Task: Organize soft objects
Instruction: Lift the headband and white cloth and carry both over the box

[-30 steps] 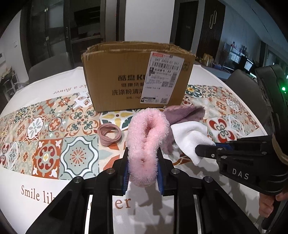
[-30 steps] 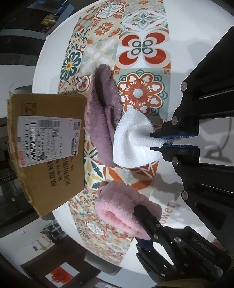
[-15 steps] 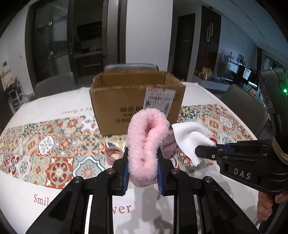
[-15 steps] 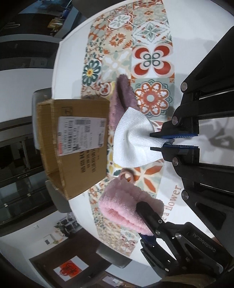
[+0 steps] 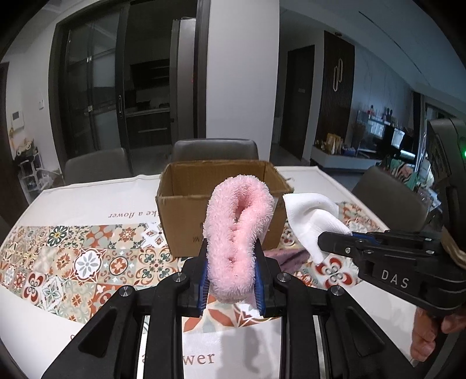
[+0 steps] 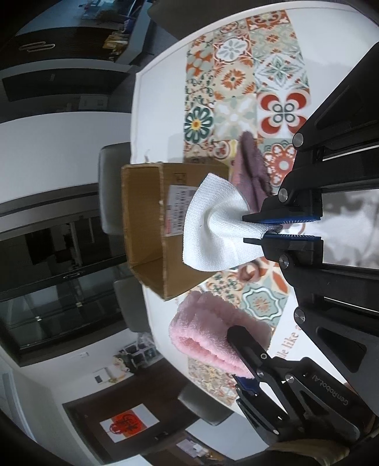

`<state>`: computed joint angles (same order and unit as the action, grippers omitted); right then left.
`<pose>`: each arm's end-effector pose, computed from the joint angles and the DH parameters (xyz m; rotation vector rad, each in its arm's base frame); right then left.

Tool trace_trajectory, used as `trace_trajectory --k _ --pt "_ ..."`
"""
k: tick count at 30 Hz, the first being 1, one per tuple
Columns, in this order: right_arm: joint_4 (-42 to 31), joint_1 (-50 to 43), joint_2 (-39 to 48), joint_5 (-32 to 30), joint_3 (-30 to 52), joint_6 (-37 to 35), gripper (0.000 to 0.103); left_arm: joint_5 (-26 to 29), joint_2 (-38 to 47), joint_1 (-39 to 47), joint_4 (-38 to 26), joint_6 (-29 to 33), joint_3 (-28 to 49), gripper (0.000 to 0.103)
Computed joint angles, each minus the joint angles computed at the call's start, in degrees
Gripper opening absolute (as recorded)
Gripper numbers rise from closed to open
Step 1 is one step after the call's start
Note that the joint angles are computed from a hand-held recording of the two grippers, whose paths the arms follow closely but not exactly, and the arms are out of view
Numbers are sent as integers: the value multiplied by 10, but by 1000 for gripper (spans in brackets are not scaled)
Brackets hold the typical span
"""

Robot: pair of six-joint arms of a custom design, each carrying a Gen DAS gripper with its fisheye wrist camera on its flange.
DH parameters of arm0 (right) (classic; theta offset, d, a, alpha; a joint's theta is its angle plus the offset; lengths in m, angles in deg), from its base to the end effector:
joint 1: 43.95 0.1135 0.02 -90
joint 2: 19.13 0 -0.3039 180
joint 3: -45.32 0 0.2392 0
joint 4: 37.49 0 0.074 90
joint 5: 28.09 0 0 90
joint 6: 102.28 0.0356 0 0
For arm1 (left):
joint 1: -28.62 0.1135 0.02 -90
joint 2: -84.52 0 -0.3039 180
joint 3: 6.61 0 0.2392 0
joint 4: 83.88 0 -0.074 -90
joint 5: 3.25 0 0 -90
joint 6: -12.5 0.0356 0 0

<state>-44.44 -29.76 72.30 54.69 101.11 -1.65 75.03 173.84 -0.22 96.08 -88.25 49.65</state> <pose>0.2921 0.0785 0.2039 -0.1371 2.3309 0.3641 0.2733 -0.1423 0.2274 0.2186 2.1295 -0.1858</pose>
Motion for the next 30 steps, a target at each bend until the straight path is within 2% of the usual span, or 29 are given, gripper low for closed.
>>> trace_trajectory --k 14,30 --pt "5 -3 -45 6 29 -6 7 -15 -23 7 -2 29 47 25" --pt "16 -7 -14 11 103 -18 7 -1 19 41 -4 58 129 25"
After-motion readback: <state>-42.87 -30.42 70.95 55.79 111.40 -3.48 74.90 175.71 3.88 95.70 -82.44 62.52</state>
